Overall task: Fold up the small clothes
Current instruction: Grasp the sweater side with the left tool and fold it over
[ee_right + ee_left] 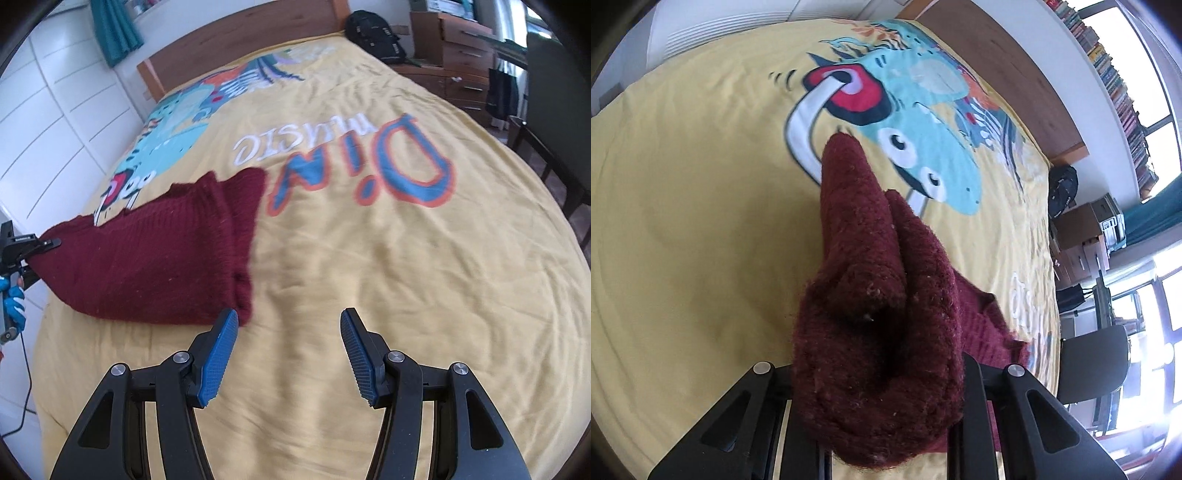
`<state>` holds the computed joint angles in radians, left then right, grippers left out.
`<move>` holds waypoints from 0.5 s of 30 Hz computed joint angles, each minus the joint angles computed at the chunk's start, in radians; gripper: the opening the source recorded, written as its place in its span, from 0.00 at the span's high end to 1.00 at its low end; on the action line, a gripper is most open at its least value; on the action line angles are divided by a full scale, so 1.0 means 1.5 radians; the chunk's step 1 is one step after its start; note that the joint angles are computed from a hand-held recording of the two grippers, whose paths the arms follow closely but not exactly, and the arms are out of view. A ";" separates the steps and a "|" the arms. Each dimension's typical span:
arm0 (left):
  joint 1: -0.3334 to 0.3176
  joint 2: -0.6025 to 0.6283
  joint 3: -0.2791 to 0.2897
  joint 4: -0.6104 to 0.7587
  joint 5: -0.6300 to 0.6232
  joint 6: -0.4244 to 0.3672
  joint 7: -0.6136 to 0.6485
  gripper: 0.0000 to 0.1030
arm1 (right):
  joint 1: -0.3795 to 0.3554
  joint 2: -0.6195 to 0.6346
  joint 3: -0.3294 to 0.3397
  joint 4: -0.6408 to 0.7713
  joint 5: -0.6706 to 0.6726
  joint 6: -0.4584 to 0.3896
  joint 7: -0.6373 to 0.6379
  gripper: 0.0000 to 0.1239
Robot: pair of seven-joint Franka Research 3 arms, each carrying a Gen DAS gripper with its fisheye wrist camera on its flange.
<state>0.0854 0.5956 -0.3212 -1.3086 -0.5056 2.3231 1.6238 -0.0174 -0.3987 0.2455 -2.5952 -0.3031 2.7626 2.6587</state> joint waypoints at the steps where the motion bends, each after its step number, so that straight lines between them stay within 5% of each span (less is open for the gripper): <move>1: -0.004 -0.001 0.000 0.001 0.001 -0.001 -0.007 0.85 | 0.002 -0.010 -0.005 -0.010 0.004 0.001 -0.002 0.52; 15: -0.095 -0.006 -0.022 0.002 0.047 0.010 -0.058 0.85 | -0.026 -0.203 -0.023 -0.181 0.113 -0.004 -0.068 0.52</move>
<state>-0.0576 0.5871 -0.3550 -1.3059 -0.4348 2.3387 1.5363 -0.0560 -0.7031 0.2114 -2.8673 -0.1329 2.7564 2.5566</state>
